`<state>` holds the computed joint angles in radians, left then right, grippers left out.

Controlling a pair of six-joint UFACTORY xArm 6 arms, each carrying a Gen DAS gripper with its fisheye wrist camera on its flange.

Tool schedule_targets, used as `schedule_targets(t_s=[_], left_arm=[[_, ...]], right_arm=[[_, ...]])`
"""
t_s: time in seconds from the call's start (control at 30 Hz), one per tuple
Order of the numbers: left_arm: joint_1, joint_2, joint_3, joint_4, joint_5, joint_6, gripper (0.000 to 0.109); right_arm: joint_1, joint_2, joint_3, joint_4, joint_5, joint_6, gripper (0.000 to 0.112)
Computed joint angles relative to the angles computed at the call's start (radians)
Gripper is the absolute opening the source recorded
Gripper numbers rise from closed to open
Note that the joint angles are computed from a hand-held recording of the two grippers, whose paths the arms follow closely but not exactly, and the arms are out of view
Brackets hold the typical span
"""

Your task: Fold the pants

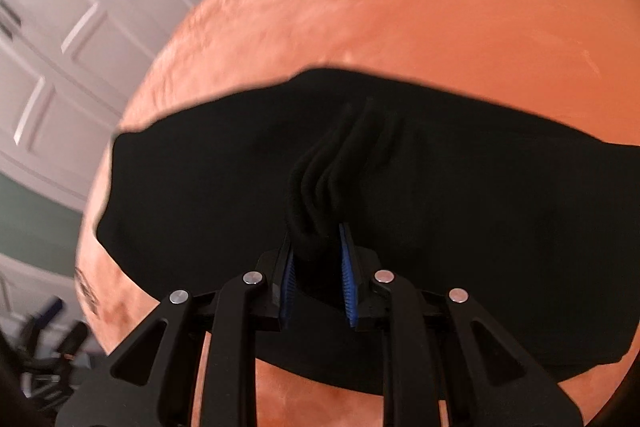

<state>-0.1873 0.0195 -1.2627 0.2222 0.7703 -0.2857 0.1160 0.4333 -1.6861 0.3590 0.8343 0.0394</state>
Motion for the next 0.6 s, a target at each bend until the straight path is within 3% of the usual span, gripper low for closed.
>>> schedule_targets(t_s=[0.2,0.3,0.43,0.6], left_arm=[[-0.014,0.03,-0.036,-0.019,0.004,0.018,0.096],[-0.017,0.048,-0.059,-0.042,-0.001,0.021,0.096],[-0.025,0.081,-0.097,-0.082,0.02,0.024,0.096],[-0.035,0.096,-0.122,-0.113,0.045,0.033,0.096]], right_arm=[[0.026,-0.034,0.051,-0.068,-0.016,0.017,0.029],[0.01,-0.123,0.136,-0.026,-0.088,0.006,0.041],[-0.014,-0.154,0.163,-0.062,-0.112,0.061,0.042],[0.003,-0.079,0.081,-0.075,-0.073,0.085,0.042]])
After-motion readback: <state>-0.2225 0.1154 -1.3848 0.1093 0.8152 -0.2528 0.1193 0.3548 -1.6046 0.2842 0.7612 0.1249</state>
